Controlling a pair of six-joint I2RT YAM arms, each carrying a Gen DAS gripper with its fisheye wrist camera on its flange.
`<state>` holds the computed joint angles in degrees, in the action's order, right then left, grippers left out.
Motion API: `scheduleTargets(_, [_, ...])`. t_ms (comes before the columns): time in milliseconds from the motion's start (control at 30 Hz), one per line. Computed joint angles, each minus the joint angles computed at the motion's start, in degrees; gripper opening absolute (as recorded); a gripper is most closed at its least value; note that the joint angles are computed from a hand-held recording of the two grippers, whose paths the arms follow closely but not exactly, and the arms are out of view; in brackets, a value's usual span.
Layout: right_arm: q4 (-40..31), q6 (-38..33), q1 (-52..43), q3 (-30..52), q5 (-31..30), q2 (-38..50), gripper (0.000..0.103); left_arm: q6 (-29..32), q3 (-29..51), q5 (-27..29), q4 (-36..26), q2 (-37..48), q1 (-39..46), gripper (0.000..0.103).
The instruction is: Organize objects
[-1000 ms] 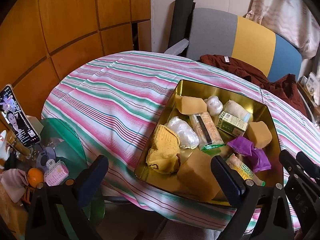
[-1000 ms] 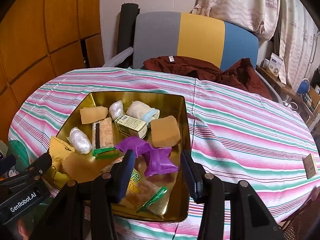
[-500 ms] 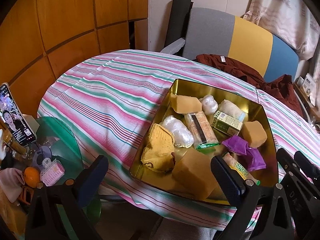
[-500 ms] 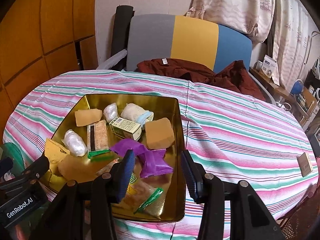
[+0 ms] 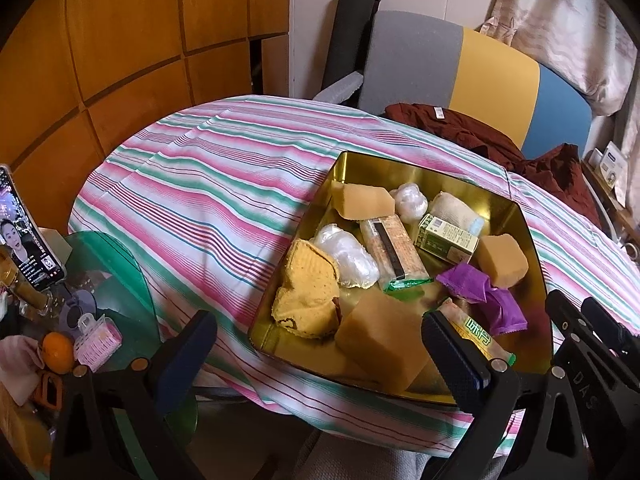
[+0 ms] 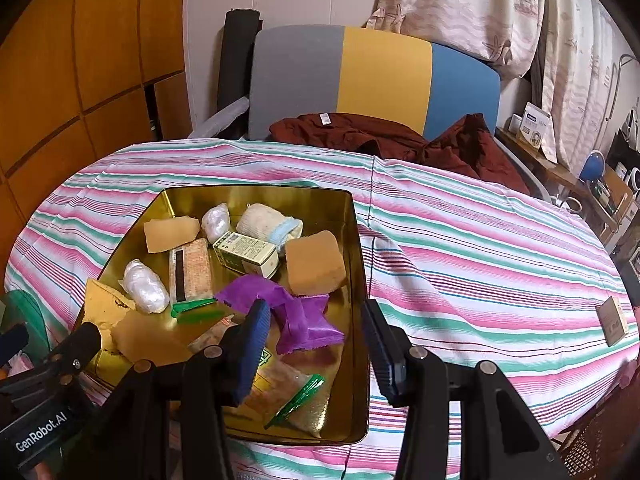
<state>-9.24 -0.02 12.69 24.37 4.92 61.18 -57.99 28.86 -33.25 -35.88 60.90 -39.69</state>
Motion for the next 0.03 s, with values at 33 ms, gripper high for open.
scheduleTargets(33, [0.1,0.0,0.0,0.0,-0.1,0.2,0.048,0.0,0.0,0.0,0.0,0.2,0.0,0.103])
